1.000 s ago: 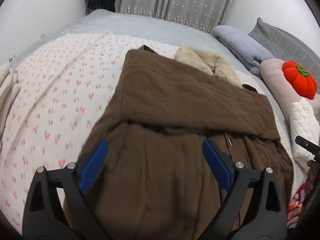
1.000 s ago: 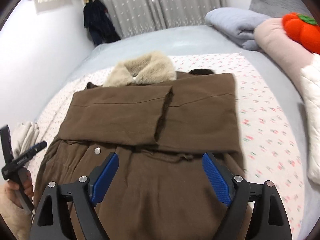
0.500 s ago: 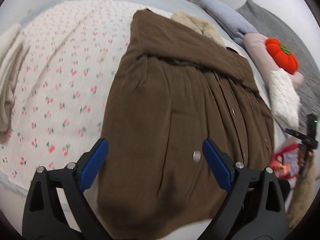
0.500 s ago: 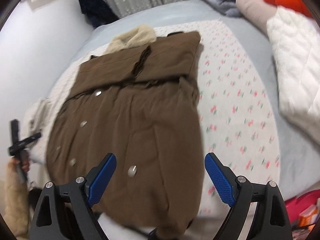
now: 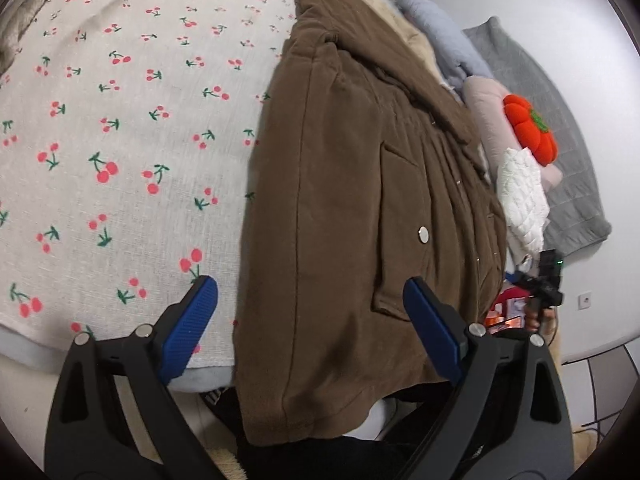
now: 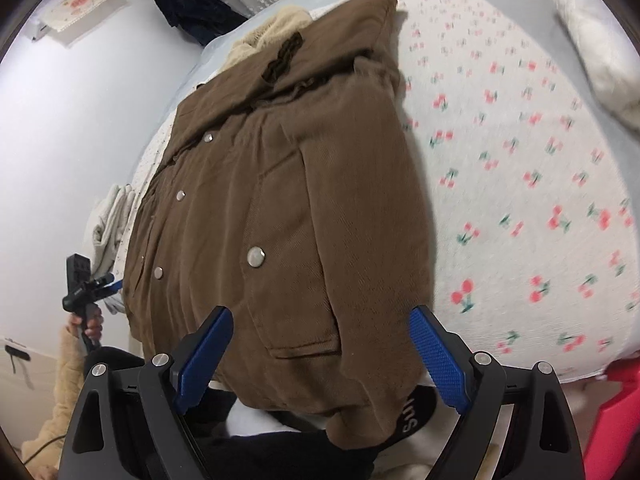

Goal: Fold large clothes

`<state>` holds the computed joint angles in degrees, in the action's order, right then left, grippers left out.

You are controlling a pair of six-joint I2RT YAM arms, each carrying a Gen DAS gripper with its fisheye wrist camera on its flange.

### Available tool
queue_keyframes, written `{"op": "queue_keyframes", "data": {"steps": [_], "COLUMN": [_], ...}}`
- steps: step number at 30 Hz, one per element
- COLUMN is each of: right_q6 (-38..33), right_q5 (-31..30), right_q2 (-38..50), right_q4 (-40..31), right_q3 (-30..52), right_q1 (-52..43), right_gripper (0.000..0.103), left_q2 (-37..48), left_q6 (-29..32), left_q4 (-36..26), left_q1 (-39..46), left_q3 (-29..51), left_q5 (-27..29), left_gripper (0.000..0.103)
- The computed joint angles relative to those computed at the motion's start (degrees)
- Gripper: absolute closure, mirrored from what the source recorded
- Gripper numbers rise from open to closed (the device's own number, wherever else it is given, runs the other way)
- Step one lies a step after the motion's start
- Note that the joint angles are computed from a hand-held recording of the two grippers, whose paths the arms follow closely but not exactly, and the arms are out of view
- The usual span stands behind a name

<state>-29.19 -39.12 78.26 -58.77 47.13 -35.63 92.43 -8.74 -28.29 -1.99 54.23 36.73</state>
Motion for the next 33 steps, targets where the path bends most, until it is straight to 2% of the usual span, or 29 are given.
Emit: {"op": "queue_keyframes", "data": {"steps": [4, 8, 11, 15, 18, 24, 27, 33], "right_q6": [1.0, -1.1, -6.3, -16.6, -21.7, -22.7, -18.8, -22.0], "right_q5": [-0.6, -3.1, -6.3, -9.6, -9.0, -5.9, -4.5, -6.2], "right_q2": [-1.5, -2.3, -1.2, 2.4, 4.5, 4.7, 2.4, -1.0], "right_q4": [4.1, 4.2, 1.6, -4.6, -7.2, -7.4, -5.3, -9.7], "right_q3": [-3.5, -5.0, -6.0, -7.3, -7.6, -8.7, -9.6, -6.0], "right_q1": [0.7, -1.2, -5.4, -12.8, -16.1, -17.2, -15.6, -19.2], "right_gripper": [0.012, 0.016, 0.02, 0.025, 0.028, 0.029, 0.029, 0.029], "left_q2": [-1.8, -4.2, -5.8, -5.8, -5.8, -6.0, -6.6, -10.7], "left_q6": [0.1, 2.0, 2.8, 3.0, 4.7, 6.9, 5.1, 5.1], "left_q4": [2.9, 5.0, 6.8, 7.6, 5.8, 1.8, 0.5, 1.1], "left_q1": [0.6, 0.5, 0.8, 2.3, 3.8, 3.5, 2.8, 3.5], "left_q3": [-3.3, -7.5, -10.4, -12.1, -12.4, -12.5, -12.6, -12.2], "left_q5": [3.9, 6.3, 8.4, 11.2, 12.3, 9.4, 4.9, 5.5], "left_gripper": [0.015, 0.018, 0.019, 0.025, 0.027, 0.027, 0.027, 0.027]}}
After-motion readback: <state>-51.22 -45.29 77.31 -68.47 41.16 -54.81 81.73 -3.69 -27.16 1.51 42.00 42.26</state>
